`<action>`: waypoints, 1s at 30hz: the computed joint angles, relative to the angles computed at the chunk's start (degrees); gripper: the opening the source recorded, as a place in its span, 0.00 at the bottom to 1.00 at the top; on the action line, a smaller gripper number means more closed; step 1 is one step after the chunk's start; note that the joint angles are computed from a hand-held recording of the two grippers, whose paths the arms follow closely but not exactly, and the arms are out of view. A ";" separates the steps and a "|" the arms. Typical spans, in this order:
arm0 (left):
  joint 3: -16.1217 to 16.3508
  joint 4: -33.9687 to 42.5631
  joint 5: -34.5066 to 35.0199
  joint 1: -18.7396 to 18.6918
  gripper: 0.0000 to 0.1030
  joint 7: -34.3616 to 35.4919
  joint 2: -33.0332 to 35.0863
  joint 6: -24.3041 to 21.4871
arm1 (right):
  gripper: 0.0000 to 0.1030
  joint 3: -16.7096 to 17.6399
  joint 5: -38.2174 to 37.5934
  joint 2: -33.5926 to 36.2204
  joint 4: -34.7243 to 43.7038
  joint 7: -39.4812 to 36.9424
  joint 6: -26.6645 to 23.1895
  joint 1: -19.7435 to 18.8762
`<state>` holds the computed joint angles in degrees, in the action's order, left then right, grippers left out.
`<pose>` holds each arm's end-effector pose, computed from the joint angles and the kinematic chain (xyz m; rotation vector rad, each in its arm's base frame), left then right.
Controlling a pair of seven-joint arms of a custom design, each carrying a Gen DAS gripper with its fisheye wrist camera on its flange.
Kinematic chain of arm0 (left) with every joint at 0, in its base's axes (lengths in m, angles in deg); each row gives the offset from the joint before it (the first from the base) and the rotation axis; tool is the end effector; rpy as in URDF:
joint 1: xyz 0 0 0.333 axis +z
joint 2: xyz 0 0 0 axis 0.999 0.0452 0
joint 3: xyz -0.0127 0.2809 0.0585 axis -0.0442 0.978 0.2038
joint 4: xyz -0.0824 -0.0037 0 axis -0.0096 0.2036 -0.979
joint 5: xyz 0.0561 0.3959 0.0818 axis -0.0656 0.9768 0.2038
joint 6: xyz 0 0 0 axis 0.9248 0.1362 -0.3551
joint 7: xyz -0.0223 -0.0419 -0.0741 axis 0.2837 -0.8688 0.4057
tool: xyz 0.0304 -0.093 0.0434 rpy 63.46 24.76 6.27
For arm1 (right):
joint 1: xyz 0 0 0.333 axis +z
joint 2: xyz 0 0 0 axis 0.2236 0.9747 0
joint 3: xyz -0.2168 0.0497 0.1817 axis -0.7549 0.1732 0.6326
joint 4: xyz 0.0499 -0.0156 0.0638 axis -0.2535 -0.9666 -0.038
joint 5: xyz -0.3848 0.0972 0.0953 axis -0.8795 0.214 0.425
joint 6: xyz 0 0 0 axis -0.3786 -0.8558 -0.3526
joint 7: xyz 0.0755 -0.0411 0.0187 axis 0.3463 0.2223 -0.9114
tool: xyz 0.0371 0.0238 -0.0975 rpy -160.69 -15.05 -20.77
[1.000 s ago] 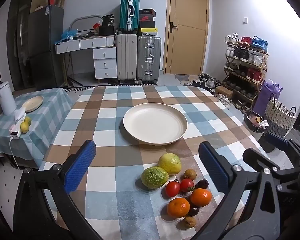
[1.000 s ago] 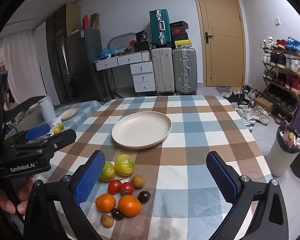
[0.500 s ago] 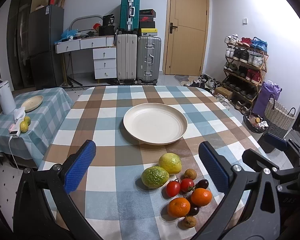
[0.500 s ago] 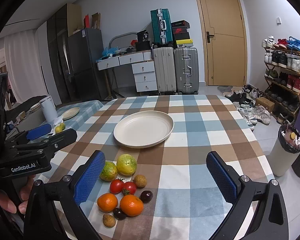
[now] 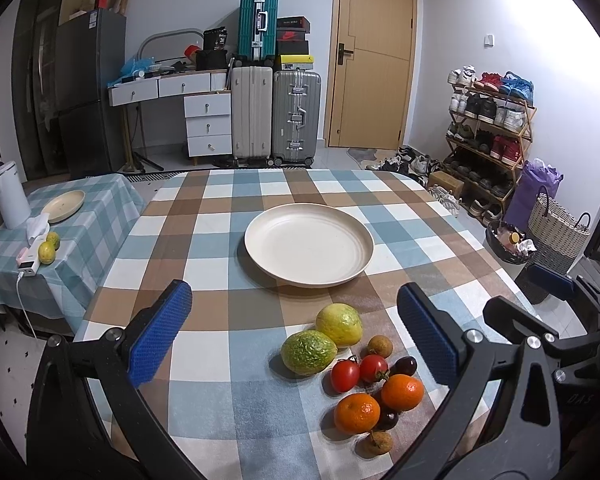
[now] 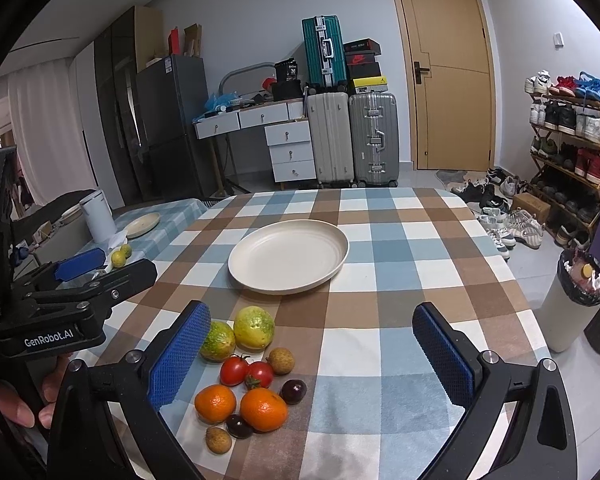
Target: Organize fruits
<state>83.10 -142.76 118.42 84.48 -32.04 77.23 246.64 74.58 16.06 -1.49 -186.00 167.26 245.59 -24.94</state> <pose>0.4577 -0.1788 0.3598 -1.1890 2.1082 -1.2260 0.3495 0.1454 0.3138 -1.2927 1.8136 -0.9710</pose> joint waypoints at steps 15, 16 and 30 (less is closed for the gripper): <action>0.08 -0.03 0.60 0.03 1.00 -0.59 -0.21 -0.13 | 1.00 0.63 0.21 0.26 0.15 0.10 0.30 -0.41; 0.10 -0.01 0.68 0.03 1.00 -0.69 -0.21 -0.18 | 1.00 0.83 0.29 0.15 0.17 0.19 0.20 -0.39; -0.02 -0.14 0.44 0.26 1.00 -0.40 0.17 0.12 | 1.00 1.20 0.17 0.06 0.16 0.55 0.39 -0.41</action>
